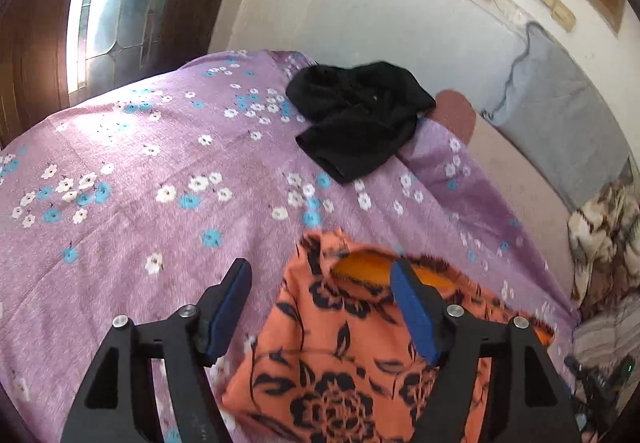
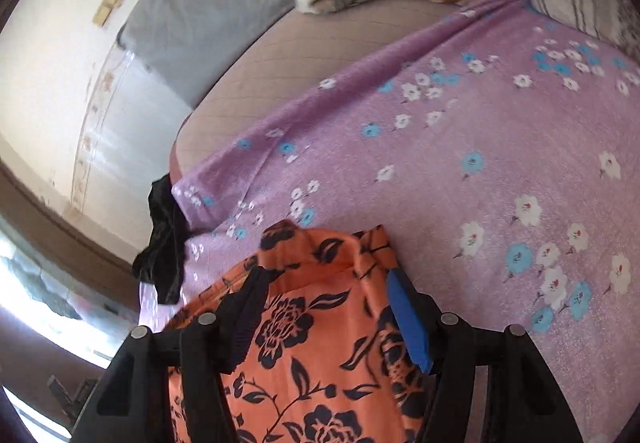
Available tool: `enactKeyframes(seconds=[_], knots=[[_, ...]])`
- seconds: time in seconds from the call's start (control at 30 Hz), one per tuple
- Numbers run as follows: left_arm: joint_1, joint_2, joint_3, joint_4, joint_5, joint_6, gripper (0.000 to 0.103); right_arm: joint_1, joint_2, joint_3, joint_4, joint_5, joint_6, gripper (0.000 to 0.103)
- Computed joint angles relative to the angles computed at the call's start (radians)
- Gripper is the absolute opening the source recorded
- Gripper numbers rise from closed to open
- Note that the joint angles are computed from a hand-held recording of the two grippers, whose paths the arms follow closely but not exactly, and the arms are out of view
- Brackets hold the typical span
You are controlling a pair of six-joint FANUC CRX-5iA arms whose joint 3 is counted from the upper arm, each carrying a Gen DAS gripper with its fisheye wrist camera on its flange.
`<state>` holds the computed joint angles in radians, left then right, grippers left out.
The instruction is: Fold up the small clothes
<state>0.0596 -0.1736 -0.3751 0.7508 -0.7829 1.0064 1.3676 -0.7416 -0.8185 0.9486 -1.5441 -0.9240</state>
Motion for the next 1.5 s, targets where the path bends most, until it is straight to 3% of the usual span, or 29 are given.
enactKeyframes(seconds=[0.07,0.13,0.27,0.43,0.53,0.6,0.67,0.73,0.8,0.87,0.93,1.0,1.07,1.17,1.23,1.37,1.5], knots=[[-0.014,-0.029,-0.029,-0.026,-0.031,-0.027,0.073,-0.042,0.049,0.029,-0.014,0.086,0.072,0.063],[-0.049,-0.006,0.031,-0.201,-0.095,0.051,0.073,-0.09,0.109,0.069,-0.045,0.164,0.168,0.061],[-0.077,0.066,0.097,-0.337,-0.162,0.127,0.073,-0.17,0.242,0.16,-0.147,0.251,0.364,0.055],[-0.079,0.103,0.153,-0.43,-0.102,0.231,0.073,-0.355,0.406,0.29,-0.295,0.185,0.625,0.049],[-0.066,0.137,0.214,-0.494,-0.079,0.35,0.073,-0.477,0.464,0.348,-0.347,0.099,0.628,0.046],[-0.046,0.16,0.251,-0.517,-0.089,0.423,0.073,-0.463,0.478,0.361,-0.285,0.107,0.616,0.046],[-0.026,0.177,0.278,-0.526,-0.105,0.467,0.073,-0.43,0.493,0.381,-0.23,0.22,0.666,0.045],[-0.01,0.187,0.295,-0.534,-0.127,0.496,0.073,-0.429,0.546,0.454,-0.295,0.4,0.833,0.045],[0.009,0.189,0.295,-0.515,-0.144,0.499,0.073,-0.429,0.66,0.584,-0.419,0.491,1.063,0.046],[0.019,0.195,0.297,-0.492,-0.169,0.474,0.073,-0.439,0.787,0.726,-0.537,0.516,1.25,0.045],[0.016,0.202,0.305,-0.495,-0.188,0.451,0.073,-0.451,0.914,0.845,-0.522,0.473,1.312,0.045],[0.011,0.212,0.318,-0.51,-0.202,0.441,0.073,-0.489,1.005,0.93,-0.475,0.449,1.282,0.045],[0.013,0.224,0.326,-0.495,-0.218,0.415,0.073,-0.532,1.039,0.953,-0.405,0.45,1.136,0.044],[0.014,0.229,0.332,-0.491,-0.22,0.408,0.073,-0.546,0.963,0.839,-0.233,0.492,0.841,0.044],[0.014,0.227,0.326,-0.461,-0.221,0.377,0.073,-0.526,0.893,0.765,-0.183,0.489,0.799,0.044],[-0.035,0.194,0.301,-0.462,-0.194,0.303,0.073,-0.442,0.779,0.695,-0.22,0.323,0.874,0.044],[-0.108,0.132,0.252,-0.499,-0.131,0.213,0.073,-0.258,0.575,0.521,-0.225,0.109,0.696,0.044]])
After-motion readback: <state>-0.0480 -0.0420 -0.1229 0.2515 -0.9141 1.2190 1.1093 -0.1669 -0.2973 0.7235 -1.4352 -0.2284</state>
